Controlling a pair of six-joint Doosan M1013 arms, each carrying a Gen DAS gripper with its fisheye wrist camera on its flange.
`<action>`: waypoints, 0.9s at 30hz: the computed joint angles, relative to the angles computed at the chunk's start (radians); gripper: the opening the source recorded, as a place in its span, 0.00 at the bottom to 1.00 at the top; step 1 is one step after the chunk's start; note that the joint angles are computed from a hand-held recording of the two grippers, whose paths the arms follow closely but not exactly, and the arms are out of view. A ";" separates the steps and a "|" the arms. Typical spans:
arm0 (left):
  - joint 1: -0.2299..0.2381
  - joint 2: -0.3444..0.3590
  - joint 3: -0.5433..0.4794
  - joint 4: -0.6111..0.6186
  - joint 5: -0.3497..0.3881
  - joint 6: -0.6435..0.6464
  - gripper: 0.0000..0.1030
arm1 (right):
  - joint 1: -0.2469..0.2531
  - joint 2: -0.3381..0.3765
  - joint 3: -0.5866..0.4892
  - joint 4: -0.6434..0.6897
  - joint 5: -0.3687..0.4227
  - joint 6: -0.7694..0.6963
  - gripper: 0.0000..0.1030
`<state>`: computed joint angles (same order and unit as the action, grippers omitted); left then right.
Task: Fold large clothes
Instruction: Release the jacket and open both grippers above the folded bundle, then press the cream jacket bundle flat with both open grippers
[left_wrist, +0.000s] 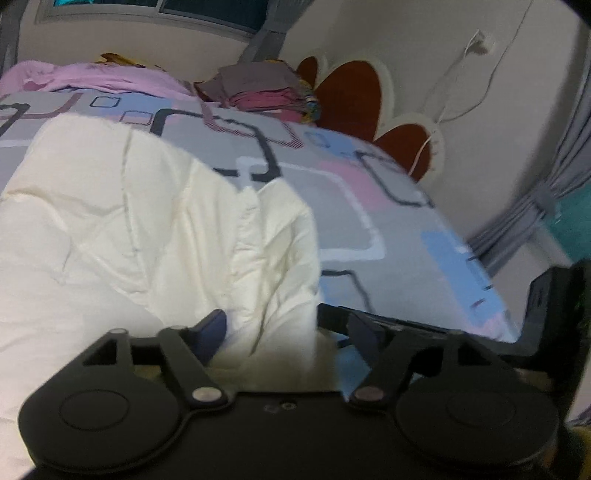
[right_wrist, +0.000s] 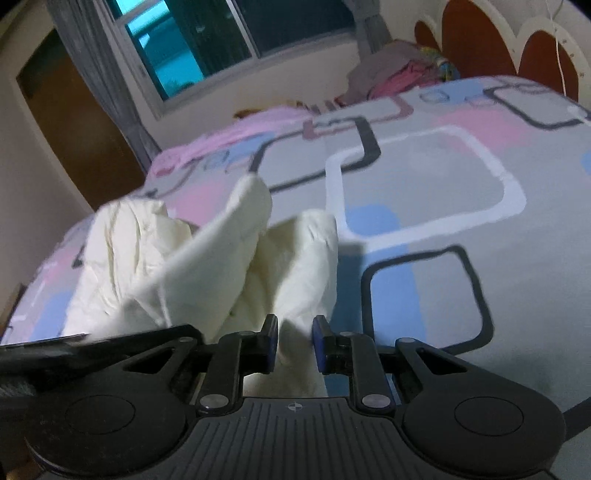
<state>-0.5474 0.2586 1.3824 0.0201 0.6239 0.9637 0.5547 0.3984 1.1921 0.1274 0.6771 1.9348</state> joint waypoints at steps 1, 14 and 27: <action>0.007 -0.008 0.002 -0.043 -0.008 0.014 0.71 | -0.002 -0.002 0.000 -0.003 -0.005 0.002 0.20; 0.039 -0.122 0.096 0.452 0.087 -0.399 0.72 | 0.028 0.015 -0.101 0.067 0.041 0.014 0.75; 0.067 -0.095 0.160 0.425 0.023 -0.397 0.64 | 0.052 0.119 -0.221 0.171 0.207 -0.076 0.34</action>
